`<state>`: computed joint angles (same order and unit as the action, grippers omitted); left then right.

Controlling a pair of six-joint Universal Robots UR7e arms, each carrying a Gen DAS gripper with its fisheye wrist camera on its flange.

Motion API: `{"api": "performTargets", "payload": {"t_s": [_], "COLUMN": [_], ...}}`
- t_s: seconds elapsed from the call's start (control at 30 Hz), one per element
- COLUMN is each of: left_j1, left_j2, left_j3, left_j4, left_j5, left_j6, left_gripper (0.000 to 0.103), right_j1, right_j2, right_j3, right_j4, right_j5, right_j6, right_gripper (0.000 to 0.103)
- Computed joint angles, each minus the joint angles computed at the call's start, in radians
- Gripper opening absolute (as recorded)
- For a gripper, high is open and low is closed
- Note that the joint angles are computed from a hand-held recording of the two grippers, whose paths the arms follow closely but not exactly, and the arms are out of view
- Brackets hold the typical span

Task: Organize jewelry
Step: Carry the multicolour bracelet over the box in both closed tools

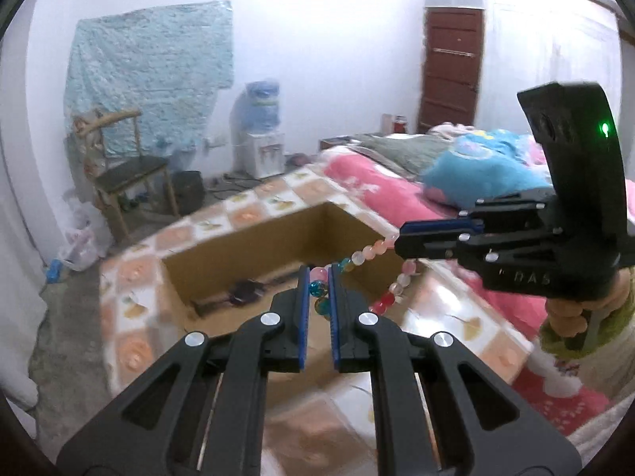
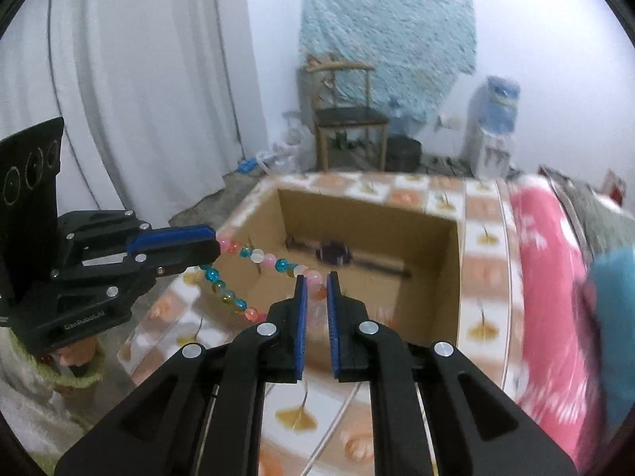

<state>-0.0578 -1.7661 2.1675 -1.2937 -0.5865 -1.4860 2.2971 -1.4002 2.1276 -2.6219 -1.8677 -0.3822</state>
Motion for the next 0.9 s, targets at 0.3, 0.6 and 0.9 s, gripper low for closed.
{"api": "performTargets", "payload": {"t_s": [0.3,0.6,0.9], "left_j1": [0.276,0.449,0.529], "left_j2": [-0.085,-0.045,0.047], "left_j3": [0.022,-0.012,-0.078], "left_j4": [-0.198,-0.251,-0.159], "left_j5": [-0.18,-0.405,-0.495], "left_j6": [0.293,0.494,0.578], "left_gripper": [0.008,0.008,0.009], "right_j1": [-0.122,-0.153,-0.149], "right_j2": [0.285,0.432,0.555], "right_j3": [-0.267,-0.39,-0.492], "right_j4": [0.371,0.697,0.931], "right_j5": [0.107,0.115,0.083], "right_j6": [0.023,0.081,0.183], "right_gripper": [0.01,0.01,0.01]}}
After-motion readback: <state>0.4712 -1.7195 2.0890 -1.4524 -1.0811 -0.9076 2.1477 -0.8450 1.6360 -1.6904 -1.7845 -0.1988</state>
